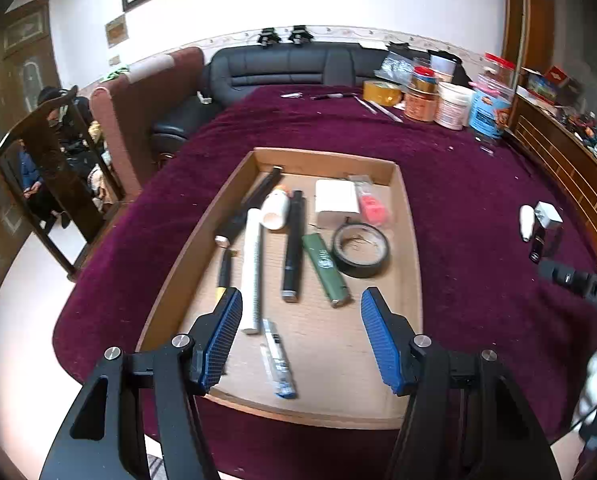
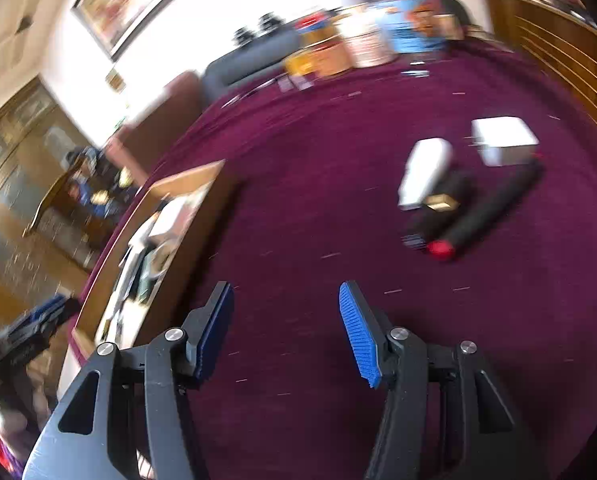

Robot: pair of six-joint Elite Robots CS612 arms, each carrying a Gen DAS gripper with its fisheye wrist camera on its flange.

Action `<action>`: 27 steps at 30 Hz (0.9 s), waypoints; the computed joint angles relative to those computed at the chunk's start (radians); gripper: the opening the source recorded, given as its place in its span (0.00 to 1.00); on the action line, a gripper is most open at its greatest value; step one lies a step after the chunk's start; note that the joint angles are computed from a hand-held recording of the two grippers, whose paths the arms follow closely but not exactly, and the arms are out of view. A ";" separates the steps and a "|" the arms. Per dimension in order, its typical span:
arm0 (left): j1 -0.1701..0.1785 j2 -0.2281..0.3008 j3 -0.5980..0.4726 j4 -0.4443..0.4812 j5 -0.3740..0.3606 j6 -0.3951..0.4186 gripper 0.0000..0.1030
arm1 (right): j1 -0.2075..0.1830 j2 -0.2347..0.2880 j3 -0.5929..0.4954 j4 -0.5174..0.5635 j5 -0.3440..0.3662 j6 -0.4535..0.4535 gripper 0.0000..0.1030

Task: Organize rigid objects
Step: 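Move both open tools back toward the remaining items on the carpet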

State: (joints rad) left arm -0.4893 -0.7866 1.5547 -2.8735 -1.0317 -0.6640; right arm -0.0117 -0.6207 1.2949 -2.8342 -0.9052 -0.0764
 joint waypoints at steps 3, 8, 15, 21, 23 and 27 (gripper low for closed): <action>-0.003 0.007 -0.012 0.000 -0.016 0.016 0.55 | -0.026 0.006 -0.005 -0.031 -0.020 0.068 0.52; -0.019 0.022 -0.024 -0.035 -0.026 0.057 0.55 | -0.066 0.013 -0.016 -0.075 -0.091 0.157 0.52; -0.037 0.042 -0.050 -0.052 -0.103 0.131 0.55 | -0.077 0.021 -0.048 -0.067 -0.184 0.191 0.52; -0.048 0.044 -0.054 -0.032 -0.124 0.159 0.55 | -0.054 0.040 -0.091 -0.020 -0.168 0.141 0.52; -0.051 0.043 -0.055 -0.030 -0.127 0.162 0.55 | -0.044 0.056 -0.122 -0.003 -0.163 0.128 0.52; -0.056 0.046 -0.056 -0.038 -0.143 0.178 0.55 | -0.027 0.084 -0.180 0.030 -0.172 0.109 0.52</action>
State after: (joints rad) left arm -0.5454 -0.7409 1.4987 -2.9117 -1.1746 -0.4856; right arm -0.0388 -0.5367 1.1152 -2.8040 -1.0768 0.0326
